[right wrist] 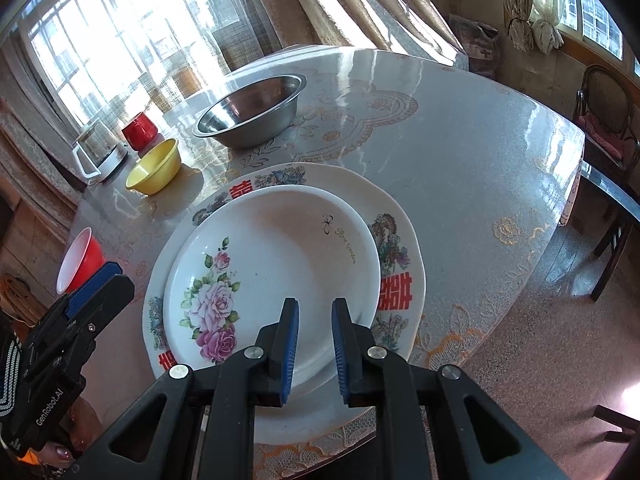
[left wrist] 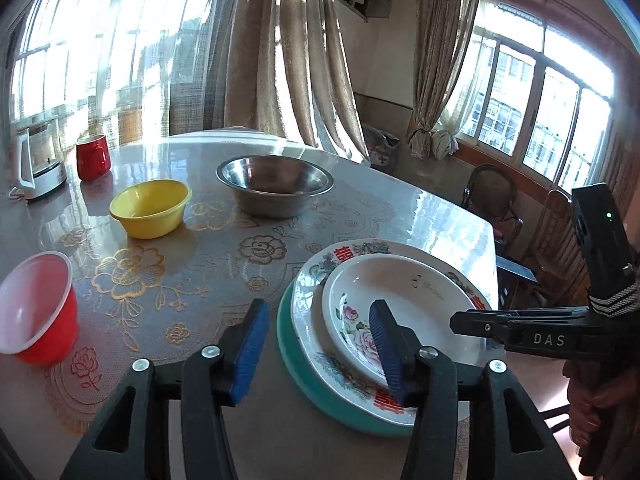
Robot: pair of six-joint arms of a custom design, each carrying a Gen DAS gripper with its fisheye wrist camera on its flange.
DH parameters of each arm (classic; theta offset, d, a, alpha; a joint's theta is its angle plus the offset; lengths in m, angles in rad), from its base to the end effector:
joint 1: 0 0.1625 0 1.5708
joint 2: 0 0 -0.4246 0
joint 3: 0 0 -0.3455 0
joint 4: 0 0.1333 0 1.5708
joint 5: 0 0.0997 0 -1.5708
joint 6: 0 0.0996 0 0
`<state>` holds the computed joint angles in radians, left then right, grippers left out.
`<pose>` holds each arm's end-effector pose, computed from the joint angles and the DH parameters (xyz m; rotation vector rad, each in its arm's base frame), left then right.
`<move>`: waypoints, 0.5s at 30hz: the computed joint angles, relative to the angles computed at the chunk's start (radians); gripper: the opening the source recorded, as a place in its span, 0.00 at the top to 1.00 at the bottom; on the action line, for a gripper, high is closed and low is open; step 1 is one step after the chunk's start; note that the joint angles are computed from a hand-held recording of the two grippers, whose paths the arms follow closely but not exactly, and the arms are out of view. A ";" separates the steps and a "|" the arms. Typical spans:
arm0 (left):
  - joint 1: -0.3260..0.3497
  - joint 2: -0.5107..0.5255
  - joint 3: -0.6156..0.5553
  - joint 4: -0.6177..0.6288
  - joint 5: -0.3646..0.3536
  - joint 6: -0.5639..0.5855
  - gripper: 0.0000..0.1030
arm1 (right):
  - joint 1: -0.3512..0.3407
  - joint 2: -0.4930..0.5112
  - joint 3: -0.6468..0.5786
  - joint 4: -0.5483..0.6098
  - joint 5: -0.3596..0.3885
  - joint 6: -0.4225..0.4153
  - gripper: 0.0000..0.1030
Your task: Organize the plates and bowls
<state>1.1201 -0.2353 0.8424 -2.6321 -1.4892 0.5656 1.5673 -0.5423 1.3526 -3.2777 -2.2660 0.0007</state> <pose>-0.2342 -0.8085 0.0189 1.4158 2.5996 -0.6760 0.0670 -0.7241 0.1615 -0.3952 -2.2399 1.0765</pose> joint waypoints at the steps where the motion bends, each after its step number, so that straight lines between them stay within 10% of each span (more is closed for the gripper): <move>1: 0.001 0.003 -0.005 -0.011 0.005 -0.008 0.41 | 0.001 0.001 0.003 -0.011 0.003 -0.010 0.82; 15: 0.001 0.060 -0.089 -0.030 0.147 -0.056 0.21 | 0.018 0.035 -0.053 -0.023 0.009 -0.063 0.73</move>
<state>1.1207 -0.1757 0.7539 -2.6617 -1.3426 0.5093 1.5857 -0.5074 1.2993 -3.3006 -2.2565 -0.0623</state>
